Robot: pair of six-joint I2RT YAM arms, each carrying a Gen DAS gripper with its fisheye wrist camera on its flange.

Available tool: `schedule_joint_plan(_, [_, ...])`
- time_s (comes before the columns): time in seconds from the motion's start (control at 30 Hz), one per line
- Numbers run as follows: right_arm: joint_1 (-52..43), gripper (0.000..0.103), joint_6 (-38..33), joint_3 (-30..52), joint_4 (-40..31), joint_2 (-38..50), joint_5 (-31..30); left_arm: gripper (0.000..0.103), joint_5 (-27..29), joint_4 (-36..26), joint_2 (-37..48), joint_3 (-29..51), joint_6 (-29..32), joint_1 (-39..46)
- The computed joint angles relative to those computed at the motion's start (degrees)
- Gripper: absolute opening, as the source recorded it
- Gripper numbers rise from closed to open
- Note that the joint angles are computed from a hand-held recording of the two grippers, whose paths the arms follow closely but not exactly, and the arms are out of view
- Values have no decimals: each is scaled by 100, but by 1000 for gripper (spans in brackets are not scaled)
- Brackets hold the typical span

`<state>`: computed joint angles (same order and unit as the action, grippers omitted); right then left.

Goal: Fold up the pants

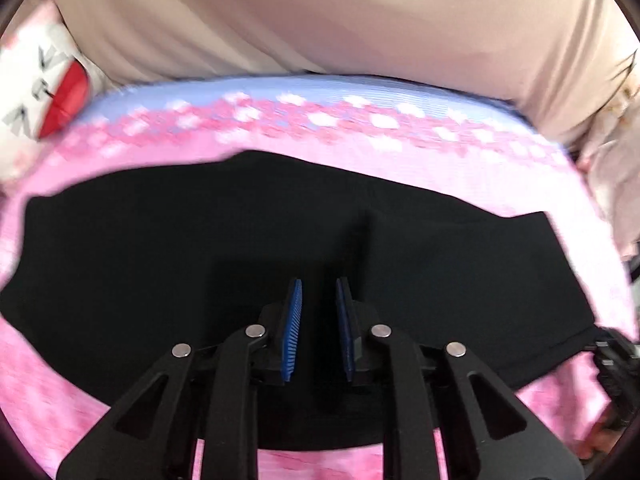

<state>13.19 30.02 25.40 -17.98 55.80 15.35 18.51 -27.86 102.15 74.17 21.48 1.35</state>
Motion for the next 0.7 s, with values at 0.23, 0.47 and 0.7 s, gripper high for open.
schedule_joint_plan(0.23, [-668,71,-204,-148,-1159,-1305,-936,34,833,-643,480,813,235,1460])
schedule_joint_plan(0.47, [-2333,79,-193,-246,268,-304,-3462,34,1050,-605,414,992,180,2339])
schedule_joint_plan(0.7, [-1714,26,673,-450,2148,1089,-3231,42,1212,-612,146,580,481,2469])
